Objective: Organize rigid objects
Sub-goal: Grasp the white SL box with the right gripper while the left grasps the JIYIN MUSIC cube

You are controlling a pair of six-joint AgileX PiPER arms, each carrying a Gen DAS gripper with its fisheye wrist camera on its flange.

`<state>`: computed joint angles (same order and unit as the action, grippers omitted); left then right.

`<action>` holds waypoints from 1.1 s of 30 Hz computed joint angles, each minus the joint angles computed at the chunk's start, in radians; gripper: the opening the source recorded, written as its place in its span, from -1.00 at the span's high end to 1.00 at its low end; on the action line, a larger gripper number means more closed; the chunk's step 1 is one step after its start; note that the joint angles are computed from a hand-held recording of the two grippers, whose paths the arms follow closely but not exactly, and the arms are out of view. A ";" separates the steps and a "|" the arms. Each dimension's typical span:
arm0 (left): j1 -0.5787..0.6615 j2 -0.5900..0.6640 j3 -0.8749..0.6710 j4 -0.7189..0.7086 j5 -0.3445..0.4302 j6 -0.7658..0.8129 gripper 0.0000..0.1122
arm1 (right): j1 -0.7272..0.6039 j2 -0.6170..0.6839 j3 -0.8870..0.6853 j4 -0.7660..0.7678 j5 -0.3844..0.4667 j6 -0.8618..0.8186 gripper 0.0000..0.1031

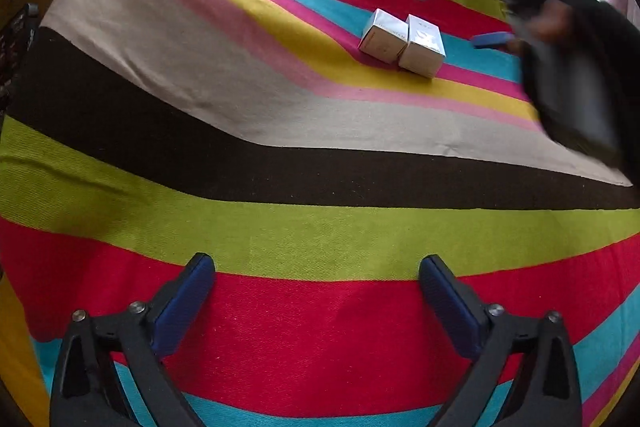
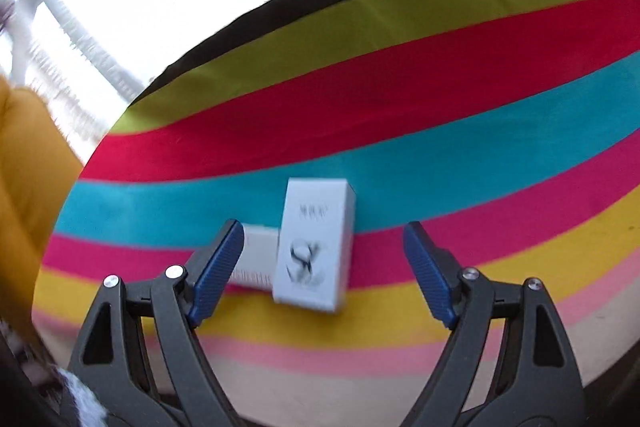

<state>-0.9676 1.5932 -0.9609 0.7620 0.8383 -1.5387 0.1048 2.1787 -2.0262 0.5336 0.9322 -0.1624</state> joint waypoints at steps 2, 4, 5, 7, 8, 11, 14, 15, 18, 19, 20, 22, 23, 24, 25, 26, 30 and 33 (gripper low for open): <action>-0.001 -0.004 0.005 0.001 0.000 -0.001 -0.84 | 0.036 0.109 -0.166 -0.074 0.054 0.127 -0.63; -0.003 -0.011 0.009 0.000 0.002 -0.001 -0.84 | 0.067 0.202 -0.315 -0.161 0.121 0.223 -0.63; -0.004 -0.012 0.010 0.000 0.003 -0.002 -0.84 | 0.089 0.236 -0.368 -0.234 0.149 0.262 -0.63; -0.004 -0.012 0.009 -0.001 0.003 -0.001 -0.84 | 0.126 0.239 -0.352 -0.367 0.135 0.274 -0.62; 0.002 -0.006 0.005 -0.001 -0.002 0.004 -0.84 | 0.137 0.215 -0.299 -0.398 0.102 0.247 -0.61; 0.003 -0.005 0.005 0.000 -0.003 0.004 -0.84 | 0.152 0.120 -0.117 -0.426 0.024 0.107 -0.12; 0.000 -0.008 0.007 0.000 -0.001 0.002 -0.84 | 0.109 -0.005 0.095 -0.311 -0.030 -0.145 0.11; -0.001 -0.009 0.008 -0.001 0.000 0.001 -0.84 | 0.088 -0.057 0.177 -0.278 -0.056 -0.210 0.11; 0.002 -0.009 0.008 -0.001 -0.001 0.004 -0.84 | 0.022 -0.240 0.454 -0.237 -0.149 -0.445 0.11; 0.001 -0.010 0.009 -0.002 0.001 0.004 -0.84 | -0.010 -0.305 0.548 -0.225 -0.172 -0.534 0.11; -0.001 -0.011 0.009 -0.002 0.003 0.002 -0.84 | -0.035 -0.351 0.616 -0.218 -0.194 -0.598 0.11; -0.003 -0.012 0.010 -0.003 0.006 -0.001 -0.84 | -0.098 -0.439 0.746 -0.183 -0.233 -0.731 0.11; -0.006 -0.015 0.013 -0.003 0.008 -0.003 -0.84 | -0.136 -0.476 0.803 -0.155 -0.237 -0.802 0.11; -0.004 -0.014 0.012 -0.003 0.007 -0.001 -0.84 | -0.161 -0.503 0.846 -0.141 -0.250 -0.849 0.11; -0.006 -0.015 0.012 -0.004 0.009 -0.002 -0.84 | -0.188 -0.540 0.910 -0.126 -0.286 -0.906 0.11; -0.008 -0.016 0.013 -0.004 0.011 -0.005 -0.84 | -0.207 -0.560 0.948 -0.105 -0.304 -0.948 0.11; -0.010 -0.016 0.003 -0.015 0.024 0.001 -0.84 | -0.298 -0.581 1.010 0.074 -0.282 -1.141 0.11; 0.040 0.031 -0.068 -0.067 0.024 0.077 -0.84 | -0.320 -0.544 0.986 0.163 -0.268 -1.188 0.11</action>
<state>-0.9280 1.6245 -1.0291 0.6950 0.8620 -1.4615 -0.2153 1.6343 -1.0407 0.6963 0.6639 -1.3504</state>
